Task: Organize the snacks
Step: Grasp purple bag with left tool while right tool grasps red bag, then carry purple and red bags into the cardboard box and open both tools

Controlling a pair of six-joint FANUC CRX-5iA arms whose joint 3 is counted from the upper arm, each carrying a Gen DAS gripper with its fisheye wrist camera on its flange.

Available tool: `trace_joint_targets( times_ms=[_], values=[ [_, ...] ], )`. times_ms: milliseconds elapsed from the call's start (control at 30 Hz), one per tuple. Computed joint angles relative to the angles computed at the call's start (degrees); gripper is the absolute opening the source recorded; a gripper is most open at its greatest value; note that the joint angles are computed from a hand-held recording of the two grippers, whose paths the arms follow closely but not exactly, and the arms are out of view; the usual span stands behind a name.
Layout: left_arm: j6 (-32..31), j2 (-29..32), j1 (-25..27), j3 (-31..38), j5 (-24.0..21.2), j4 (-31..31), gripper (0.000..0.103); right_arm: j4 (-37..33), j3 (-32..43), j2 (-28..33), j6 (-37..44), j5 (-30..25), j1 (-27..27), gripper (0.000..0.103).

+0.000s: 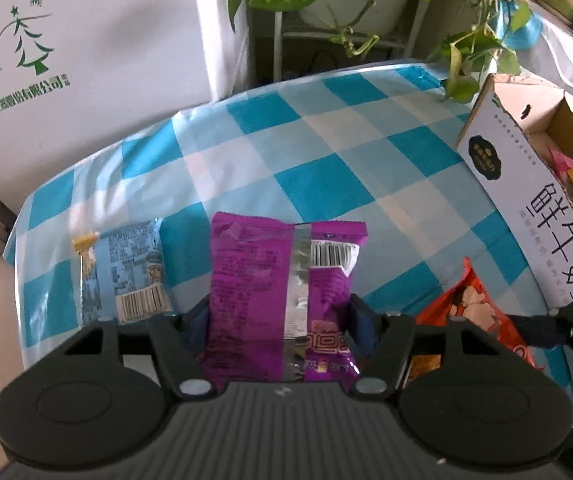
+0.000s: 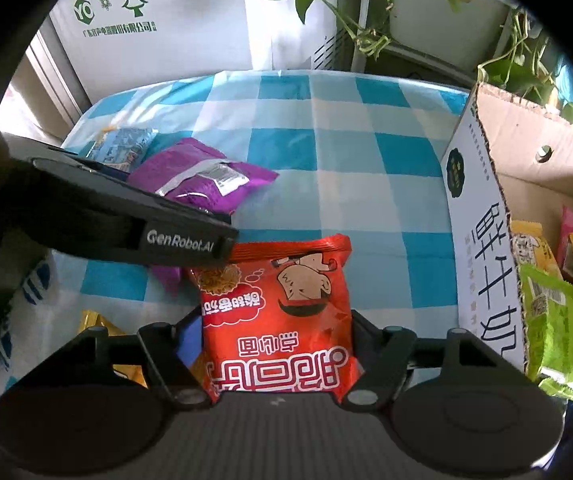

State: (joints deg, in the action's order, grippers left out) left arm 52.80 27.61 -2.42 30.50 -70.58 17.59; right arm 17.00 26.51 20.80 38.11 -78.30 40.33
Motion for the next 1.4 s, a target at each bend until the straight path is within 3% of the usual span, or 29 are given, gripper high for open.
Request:
trace_joint_targets(
  times_ms=[467,833,1233,1400],
  values=[
    [3.3,-2.1,1.86,-1.89,2.45,2.15,0.066,1.27,-0.92,-1.57,-1.05,2.16,0.41,0.078],
    [7.93,-5.88,4.12,-7.29,5.32,4.39,0.066,2.53,-0.75,-1.93,-1.52,3.17,0.8,0.078],
    [8.45,-12.33,5.82,-16.15,14.15,5.83,0.066,7.59,-1.64,-4.0,-2.81,5.12,1.97,0.078],
    [8.54,-14.86,6.37,-19.46,15.67,5.57,0.066,9.54,-3.1,-5.74,-4.25,6.09,2.73,0.078]
  ],
)
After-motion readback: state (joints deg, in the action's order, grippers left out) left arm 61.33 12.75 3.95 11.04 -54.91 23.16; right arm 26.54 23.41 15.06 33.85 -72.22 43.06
